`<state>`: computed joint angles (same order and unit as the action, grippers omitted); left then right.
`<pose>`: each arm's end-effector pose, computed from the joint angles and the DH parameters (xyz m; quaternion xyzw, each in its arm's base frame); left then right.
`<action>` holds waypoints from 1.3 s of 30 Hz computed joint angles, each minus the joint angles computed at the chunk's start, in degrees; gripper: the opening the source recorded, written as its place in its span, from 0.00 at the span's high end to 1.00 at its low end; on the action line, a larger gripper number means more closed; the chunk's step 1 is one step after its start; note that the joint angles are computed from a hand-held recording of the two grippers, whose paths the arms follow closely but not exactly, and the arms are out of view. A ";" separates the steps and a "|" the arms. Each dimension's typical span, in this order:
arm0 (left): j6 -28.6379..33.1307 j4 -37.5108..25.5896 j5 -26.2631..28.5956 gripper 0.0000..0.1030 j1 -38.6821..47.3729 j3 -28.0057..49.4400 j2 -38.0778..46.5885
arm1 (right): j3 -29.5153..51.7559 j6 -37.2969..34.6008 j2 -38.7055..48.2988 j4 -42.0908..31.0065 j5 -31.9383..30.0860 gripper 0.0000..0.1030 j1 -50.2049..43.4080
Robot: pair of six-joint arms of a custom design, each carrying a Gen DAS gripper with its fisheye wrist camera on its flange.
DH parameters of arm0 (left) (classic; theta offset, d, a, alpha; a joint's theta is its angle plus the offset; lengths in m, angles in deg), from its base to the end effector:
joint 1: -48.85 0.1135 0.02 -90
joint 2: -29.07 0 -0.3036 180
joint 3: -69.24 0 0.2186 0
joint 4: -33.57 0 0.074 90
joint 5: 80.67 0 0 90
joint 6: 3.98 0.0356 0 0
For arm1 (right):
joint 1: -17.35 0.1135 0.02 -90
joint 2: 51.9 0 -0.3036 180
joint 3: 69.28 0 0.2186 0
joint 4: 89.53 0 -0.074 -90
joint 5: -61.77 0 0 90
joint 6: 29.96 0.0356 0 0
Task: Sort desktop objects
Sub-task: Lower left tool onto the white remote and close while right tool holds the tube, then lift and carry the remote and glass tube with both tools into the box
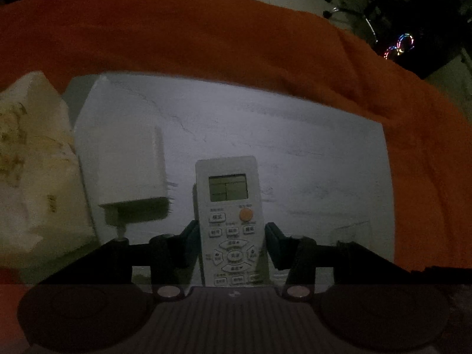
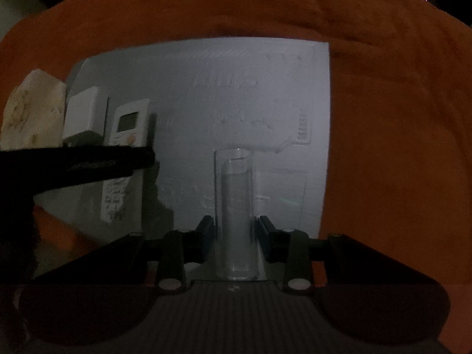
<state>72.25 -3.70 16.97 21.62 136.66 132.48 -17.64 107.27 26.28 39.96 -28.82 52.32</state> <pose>0.2635 -0.1409 0.1757 0.1253 0.9792 -0.1126 0.1130 0.1456 0.1023 0.2062 0.1055 0.9880 0.0780 0.0816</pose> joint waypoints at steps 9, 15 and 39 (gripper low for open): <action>3.30 -1.60 0.67 0.59 2.84 -1.12 -1.79 | 3.65 4.62 5.37 -1.19 5.16 0.68 5.40; 3.52 -3.99 -0.85 0.44 2.02 1.07 1.43 | 4.34 6.07 5.87 -2.28 5.85 0.68 7.40; 8.70 -4.27 -1.80 0.60 0.29 0.33 -3.39 | 6.48 12.97 2.89 -7.65 8.78 0.68 11.24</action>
<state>80.95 -7.97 15.17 21.91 136.99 129.10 -11.17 120.24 29.17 32.31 -20.04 63.56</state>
